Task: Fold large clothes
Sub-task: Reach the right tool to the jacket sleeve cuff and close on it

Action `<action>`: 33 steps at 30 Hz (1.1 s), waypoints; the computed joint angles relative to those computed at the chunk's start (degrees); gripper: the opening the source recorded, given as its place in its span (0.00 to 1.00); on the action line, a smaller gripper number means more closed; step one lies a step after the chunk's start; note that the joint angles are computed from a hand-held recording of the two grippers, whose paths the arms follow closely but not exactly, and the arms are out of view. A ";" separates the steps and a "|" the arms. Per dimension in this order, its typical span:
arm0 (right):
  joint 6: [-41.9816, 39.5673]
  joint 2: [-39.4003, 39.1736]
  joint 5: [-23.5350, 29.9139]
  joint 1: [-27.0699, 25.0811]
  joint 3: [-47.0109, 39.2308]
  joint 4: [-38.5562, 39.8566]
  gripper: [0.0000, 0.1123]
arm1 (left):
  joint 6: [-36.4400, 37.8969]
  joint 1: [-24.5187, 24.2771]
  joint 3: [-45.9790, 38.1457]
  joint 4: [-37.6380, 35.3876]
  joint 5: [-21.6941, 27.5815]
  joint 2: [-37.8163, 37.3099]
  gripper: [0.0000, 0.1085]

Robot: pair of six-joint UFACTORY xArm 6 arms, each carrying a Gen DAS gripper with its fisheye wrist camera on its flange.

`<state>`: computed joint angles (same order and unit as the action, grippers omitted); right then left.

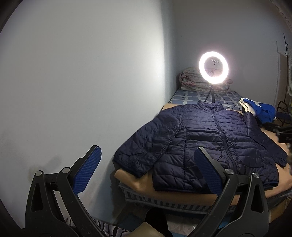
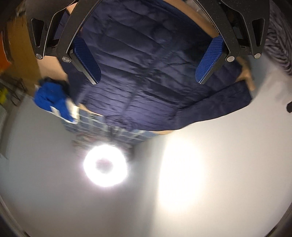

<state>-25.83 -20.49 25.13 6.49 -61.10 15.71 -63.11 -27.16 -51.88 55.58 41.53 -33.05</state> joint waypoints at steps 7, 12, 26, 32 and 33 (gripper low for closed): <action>-11.48 11.57 10.79 3.24 -11.96 12.99 0.82 | 1.40 1.70 2.16 -2.76 -1.19 -0.73 0.95; -6.37 23.97 23.16 4.32 -24.91 18.89 0.69 | 2.29 3.67 2.34 -3.97 -3.26 0.47 0.95; 16.46 57.58 37.46 6.26 -60.28 23.79 0.49 | 8.93 9.62 -2.16 -8.10 -13.71 10.52 0.95; 26.79 72.61 42.71 6.25 -79.01 25.64 0.44 | 13.72 11.79 -2.81 -15.70 -17.06 14.19 0.95; 28.58 75.60 43.80 6.47 -83.37 24.80 0.43 | 14.66 12.03 -2.83 -17.10 -17.33 14.69 0.95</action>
<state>2.75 55.10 68.93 12.96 -144.47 40.51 -48.45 -15.14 -54.70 38.49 24.20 -18.36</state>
